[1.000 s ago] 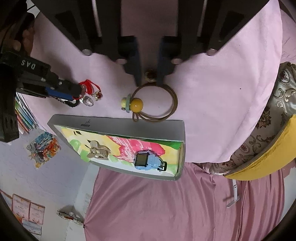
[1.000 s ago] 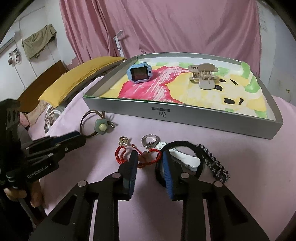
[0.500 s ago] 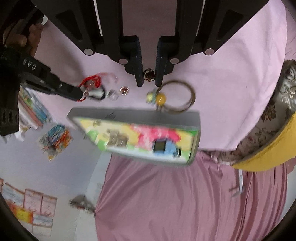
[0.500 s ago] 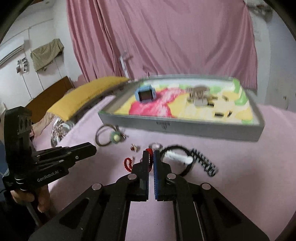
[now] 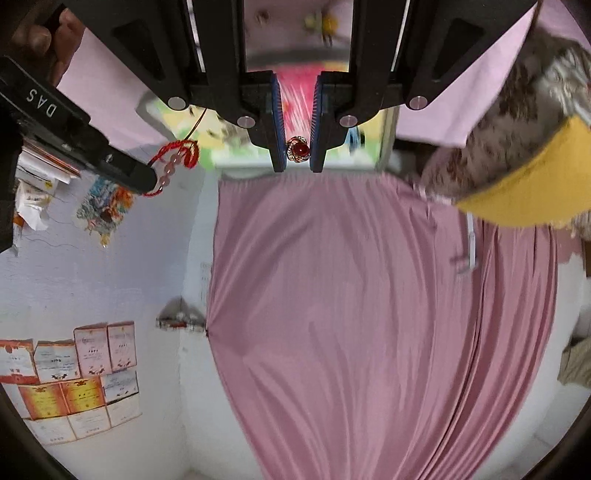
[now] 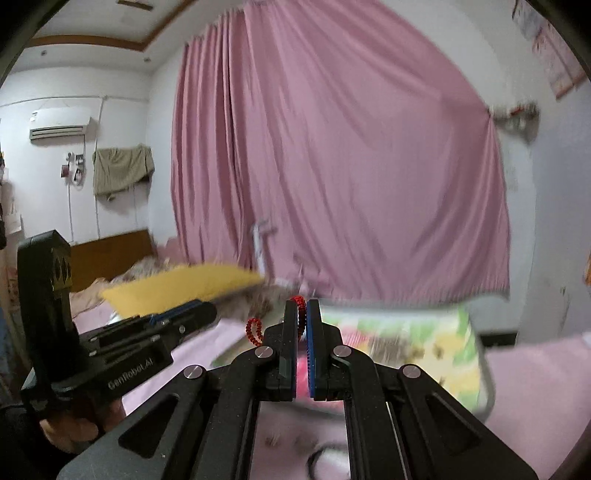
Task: Organize jewelry
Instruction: 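Carry the ring and keychain into the sand tray and open both grippers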
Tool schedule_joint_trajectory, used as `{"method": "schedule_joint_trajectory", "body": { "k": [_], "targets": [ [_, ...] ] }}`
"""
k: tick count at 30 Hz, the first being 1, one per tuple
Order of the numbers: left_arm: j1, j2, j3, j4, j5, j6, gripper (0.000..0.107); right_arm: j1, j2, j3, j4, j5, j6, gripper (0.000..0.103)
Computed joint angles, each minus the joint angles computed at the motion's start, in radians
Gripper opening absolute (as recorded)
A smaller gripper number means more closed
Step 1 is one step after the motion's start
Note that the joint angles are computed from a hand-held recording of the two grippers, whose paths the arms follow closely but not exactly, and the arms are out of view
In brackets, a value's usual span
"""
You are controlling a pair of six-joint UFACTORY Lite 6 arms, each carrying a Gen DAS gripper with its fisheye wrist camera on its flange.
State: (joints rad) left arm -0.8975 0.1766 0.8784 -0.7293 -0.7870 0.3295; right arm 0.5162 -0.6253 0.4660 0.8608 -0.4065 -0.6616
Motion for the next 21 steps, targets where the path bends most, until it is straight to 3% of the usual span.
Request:
{"method": "schedule_joint_trajectory", "body": {
  "k": [5,10,14,18,21],
  "targets": [
    [0.04,0.102,0.131,0.046,-0.025,0.02,0.012,-0.088,0.181,0.095,-0.255,-0.095,0.225,0.004],
    [0.095,0.236,0.294,0.077,0.045,0.026,0.012,-0.221,0.387,0.224,-0.527,-0.057,0.511,0.004],
    [0.15,0.326,0.401,0.12,0.194,-0.026,0.012,-0.289,0.539,0.317,-0.648,-0.016,0.646,0.004],
    [0.21,0.427,0.543,0.152,0.456,-0.084,0.012,-0.305,0.656,0.416,-0.497,0.105,0.496,0.004],
    [0.252,0.479,0.607,0.266,0.593,-0.23,0.012,-0.348,0.731,0.476,-0.629,0.201,0.627,0.004]
  ]
}}
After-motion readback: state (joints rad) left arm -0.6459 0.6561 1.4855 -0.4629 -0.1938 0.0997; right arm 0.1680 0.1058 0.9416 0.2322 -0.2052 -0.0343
